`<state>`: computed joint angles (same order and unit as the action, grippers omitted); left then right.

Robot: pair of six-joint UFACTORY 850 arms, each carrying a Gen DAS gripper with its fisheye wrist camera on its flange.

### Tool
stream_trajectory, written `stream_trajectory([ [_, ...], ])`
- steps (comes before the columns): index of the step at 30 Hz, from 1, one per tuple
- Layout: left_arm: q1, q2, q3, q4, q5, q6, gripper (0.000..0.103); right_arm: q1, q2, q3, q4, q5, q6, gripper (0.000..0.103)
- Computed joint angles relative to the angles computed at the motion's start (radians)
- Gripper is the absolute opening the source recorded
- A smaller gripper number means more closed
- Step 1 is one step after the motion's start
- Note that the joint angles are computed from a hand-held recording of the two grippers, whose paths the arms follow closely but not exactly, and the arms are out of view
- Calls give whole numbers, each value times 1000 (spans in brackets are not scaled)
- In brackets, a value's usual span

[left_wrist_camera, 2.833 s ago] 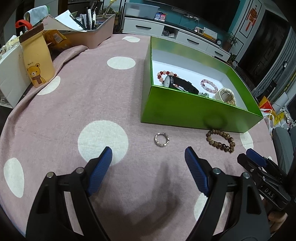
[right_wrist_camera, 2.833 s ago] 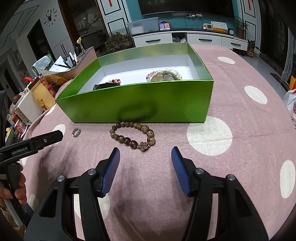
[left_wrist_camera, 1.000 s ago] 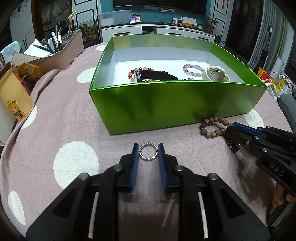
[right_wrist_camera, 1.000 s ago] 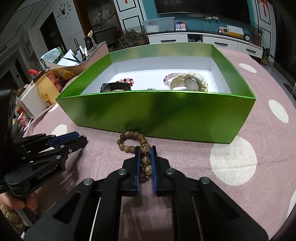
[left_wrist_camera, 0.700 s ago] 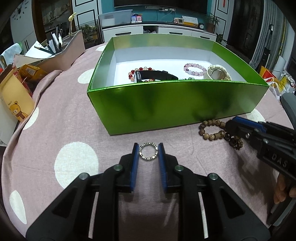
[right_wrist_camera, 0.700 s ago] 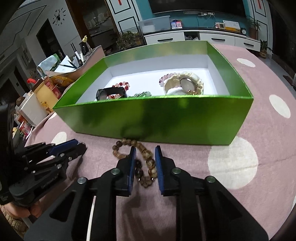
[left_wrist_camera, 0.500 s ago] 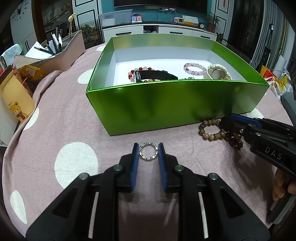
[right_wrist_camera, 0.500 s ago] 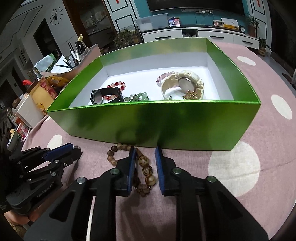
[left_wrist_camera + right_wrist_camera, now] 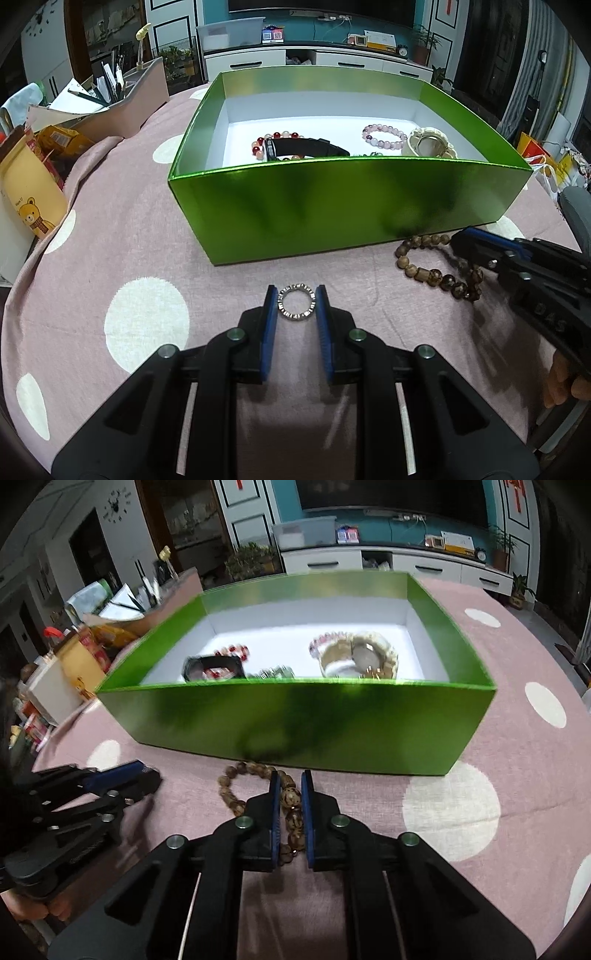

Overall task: Organize jewelry
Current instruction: 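Close the left gripper on the silver ring while the right grasps the brown bead strand, then lift and carry the ring and bead strand with both grippers into the box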

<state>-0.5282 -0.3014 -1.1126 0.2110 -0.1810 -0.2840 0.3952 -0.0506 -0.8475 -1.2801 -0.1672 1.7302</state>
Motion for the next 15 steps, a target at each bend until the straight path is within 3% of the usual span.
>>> stream_trajectory([
  [10,19,34,20,-188,17,169,20,5,90,55,-291,20,317,11],
  [15,21,61,36,-183,28,156,20,13,129,70,-353,4,375,11],
])
